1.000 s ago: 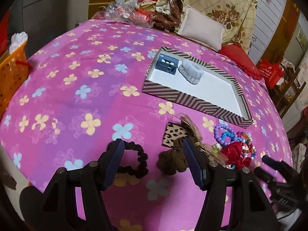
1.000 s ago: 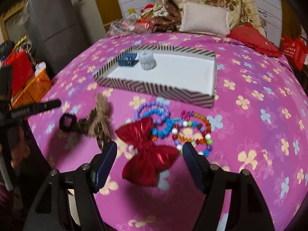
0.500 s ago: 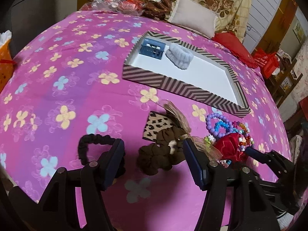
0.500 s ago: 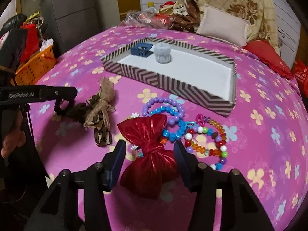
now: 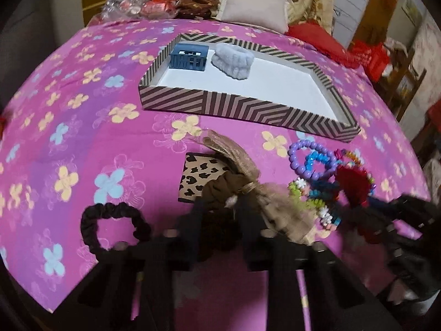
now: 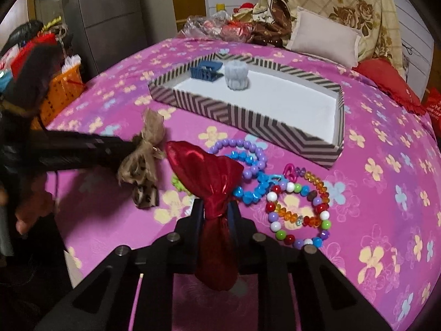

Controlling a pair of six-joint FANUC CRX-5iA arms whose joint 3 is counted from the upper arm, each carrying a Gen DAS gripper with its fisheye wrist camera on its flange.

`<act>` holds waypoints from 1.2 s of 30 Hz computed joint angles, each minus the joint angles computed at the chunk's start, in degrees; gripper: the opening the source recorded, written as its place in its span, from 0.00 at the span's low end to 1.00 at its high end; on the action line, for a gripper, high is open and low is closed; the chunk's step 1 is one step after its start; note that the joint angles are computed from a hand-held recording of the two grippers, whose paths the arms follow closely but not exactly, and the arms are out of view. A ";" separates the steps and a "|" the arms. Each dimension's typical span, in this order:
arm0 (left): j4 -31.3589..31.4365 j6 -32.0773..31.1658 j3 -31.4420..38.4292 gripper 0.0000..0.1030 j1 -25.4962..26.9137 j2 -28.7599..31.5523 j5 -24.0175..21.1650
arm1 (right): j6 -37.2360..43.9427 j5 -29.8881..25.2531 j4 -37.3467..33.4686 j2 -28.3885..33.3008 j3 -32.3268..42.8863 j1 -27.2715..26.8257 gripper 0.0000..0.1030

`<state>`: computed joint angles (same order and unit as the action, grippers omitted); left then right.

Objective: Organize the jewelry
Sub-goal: 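Grasp the red satin bow with the right gripper while the left gripper grasps the leopard-print hair tie, then carry the red bow and leopard-print hair tie over the striped tray with both grippers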

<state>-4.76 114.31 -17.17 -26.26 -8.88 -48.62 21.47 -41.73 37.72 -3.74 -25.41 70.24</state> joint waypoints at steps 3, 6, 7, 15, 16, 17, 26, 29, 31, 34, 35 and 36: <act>0.70 -0.96 -0.56 0.00 0.47 -1.06 1.08 | -1.00 0.70 1.11 -1.20 -0.28 -0.01 0.17; 0.47 -0.92 -0.69 0.00 0.77 -2.43 2.10 | -1.52 2.08 0.86 -1.93 -0.10 -0.54 0.17; 0.31 -0.88 -0.59 0.00 0.81 -2.66 2.23 | -1.52 2.41 0.70 -1.95 0.16 -0.76 0.17; 3.48 -1.66 -2.37 0.26 2.23 -3.18 2.77 | -2.78 2.15 2.15 -1.90 0.65 -0.99 0.17; 3.97 -1.98 -2.51 0.31 2.35 -3.04 2.72 | -2.63 1.98 1.95 -1.88 0.70 -1.00 0.17; 3.86 -1.80 -2.52 0.34 2.19 -2.95 2.76 | -2.38 1.77 1.54 -1.81 0.81 -1.05 0.17; 0.41 0.05 0.24 0.34 0.26 0.01 -0.01 | -2.64 1.83 0.21 -2.09 0.36 -1.35 0.17; -0.16 0.17 0.52 0.35 -0.17 0.83 -0.47 | -2.13 1.84 -0.32 -1.95 0.56 -1.44 0.17; -0.50 0.36 0.73 0.36 -0.37 1.34 -0.70 | -2.01 1.99 -0.53 -1.89 0.61 -1.48 0.17; 0.94 -0.52 0.54 0.36 0.17 2.11 -0.83 | -1.78 2.15 -0.79 -1.60 0.87 -1.55 0.17; 0.87 -0.14 0.51 0.36 0.18 2.15 -0.71 | -1.63 2.19 -0.98 -1.50 0.98 -1.60 0.17; 0.85 0.18 0.51 0.36 0.22 2.17 -0.63 | -1.49 2.26 -1.17 -1.42 1.08 -1.64 0.17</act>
<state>-3.91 114.49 -16.66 -26.04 -6.71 -49.25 19.98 -39.47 36.56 -5.15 -24.33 68.60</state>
